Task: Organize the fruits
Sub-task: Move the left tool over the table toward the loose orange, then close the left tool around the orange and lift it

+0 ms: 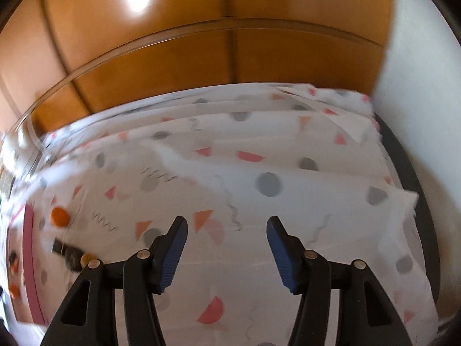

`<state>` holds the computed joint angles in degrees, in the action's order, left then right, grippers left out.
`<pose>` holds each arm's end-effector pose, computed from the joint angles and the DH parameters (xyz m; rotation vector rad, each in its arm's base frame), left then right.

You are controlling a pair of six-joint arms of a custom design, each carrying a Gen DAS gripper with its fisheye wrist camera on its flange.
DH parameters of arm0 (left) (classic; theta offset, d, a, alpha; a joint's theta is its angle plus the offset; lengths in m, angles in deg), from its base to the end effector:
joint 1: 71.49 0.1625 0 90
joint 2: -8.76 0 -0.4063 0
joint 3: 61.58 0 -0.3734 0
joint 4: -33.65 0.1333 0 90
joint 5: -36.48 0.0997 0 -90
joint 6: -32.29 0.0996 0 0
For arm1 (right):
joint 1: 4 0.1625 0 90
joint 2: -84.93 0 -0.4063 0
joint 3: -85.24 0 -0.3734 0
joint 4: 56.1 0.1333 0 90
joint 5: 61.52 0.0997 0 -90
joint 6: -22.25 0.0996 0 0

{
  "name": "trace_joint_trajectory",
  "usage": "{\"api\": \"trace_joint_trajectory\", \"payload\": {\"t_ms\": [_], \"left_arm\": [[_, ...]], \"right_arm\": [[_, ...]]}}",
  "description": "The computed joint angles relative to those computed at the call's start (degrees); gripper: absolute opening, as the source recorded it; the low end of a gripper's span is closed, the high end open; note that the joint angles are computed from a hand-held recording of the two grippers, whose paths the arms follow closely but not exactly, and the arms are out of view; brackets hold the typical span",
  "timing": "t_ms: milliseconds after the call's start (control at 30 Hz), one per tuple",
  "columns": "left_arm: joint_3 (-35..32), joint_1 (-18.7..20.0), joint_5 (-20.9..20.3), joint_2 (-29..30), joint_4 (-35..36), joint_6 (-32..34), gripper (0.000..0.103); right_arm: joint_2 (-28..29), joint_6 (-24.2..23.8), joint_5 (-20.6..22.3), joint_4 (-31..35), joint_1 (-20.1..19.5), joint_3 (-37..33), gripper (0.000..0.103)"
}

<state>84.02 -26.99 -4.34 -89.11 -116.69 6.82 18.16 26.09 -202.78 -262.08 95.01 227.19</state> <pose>-0.0727 -0.3640 0.2469 0.3010 2.4092 -0.8623 0.1132 -0.3587 0.1928 -0.2890 -2.1857 0.9187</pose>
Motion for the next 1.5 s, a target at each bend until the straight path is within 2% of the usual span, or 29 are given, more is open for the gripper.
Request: {"api": "trace_joint_trajectory", "payload": {"t_ms": [167,267,400,533,633,700,767,833,867,933,1033,1200,1267,1300,1333,1367,1500], "left_arm": [[-0.13,-1.41,1.7,2.66,-2.77,-3.85,0.103],[-1.43,-1.15,-0.41,4.92,-3.61,-4.03,0.103],[-3.38,-0.6,-3.18,9.3,-5.51,-1.5,0.103],[-6.73,0.34,-5.6,15.46,-6.38,2.65,0.103],[-9.65,1.66,-7.86,20.04,-8.49,5.82,0.103],[-11.91,2.29,-7.96,23.27,-8.54,7.29,0.099],[-13.62,3.0,-8.9,26.04,-9.96,9.02,0.091],[-15.38,4.03,-10.13,28.61,-11.35,11.03,0.09],[-16.22,4.62,-10.93,29.42,-11.44,11.64,0.084],[-18.72,6.08,-12.83,31.61,-10.89,12.59,0.079],[-22.05,7.27,-12.95,35.45,-10.76,14.54,0.072],[-27.59,9.08,-13.48,41.18,-9.39,16.77,0.069],[-30.41,10.05,-13.37,43.45,-6.53,16.35,0.066],[-31.32,10.44,-13.64,44.07,-5.33,16.07,0.062],[-32.21,11.07,-14.39,44.74,-4.4,15.92,0.044],[-32.79,11.57,-15.05,45.1,-3.56,15.7,0.039],[-30.33,12.47,-18.01,42.58,-6.61,15.69,0.038]], "right_arm": [[-3.4,4.45,1.3,-1.61,-1.73,2.42,0.058],[-4.5,5.29,2.41,-2.1,-2.87,3.35,0.058],[-6.01,5.87,6.38,-0.45,-4.98,4.14,0.06],[-5.62,4.3,7.74,-0.34,-4.35,4.12,0.064],[-5.09,3.89,7.11,-0.86,-3.99,3.91,0.064],[-5.29,4.62,7.09,-0.44,-4.34,3.89,0.064],[-5.5,5.6,6.17,-0.19,-4.65,3.86,0.064],[-5.83,6.55,5.55,-0.56,-5.13,4.11,0.064],[-6.21,7.34,5.22,-0.41,-5.52,4.21,0.064],[-7.02,9.01,4.88,0.18,-6.4,4.42,0.064],[-7.36,9.77,4.64,1.2,-7.04,4.31,0.064],[-6.68,9.55,3.7,2.51,-7.24,3.43,0.064],[-6.73,9.98,3.7,3.37,-7.46,3.21,0.064],[-6.81,10.0,3.9,3.82,-7.62,3.14,0.064],[-6.81,9.97,4.13,4.19,-7.72,3.08,0.064],[-6.83,9.88,4.52,4.73,-7.81,2.95,0.064],[-6.42,6.93,7.92,4.35,-7.85,2.72,0.064]]}}
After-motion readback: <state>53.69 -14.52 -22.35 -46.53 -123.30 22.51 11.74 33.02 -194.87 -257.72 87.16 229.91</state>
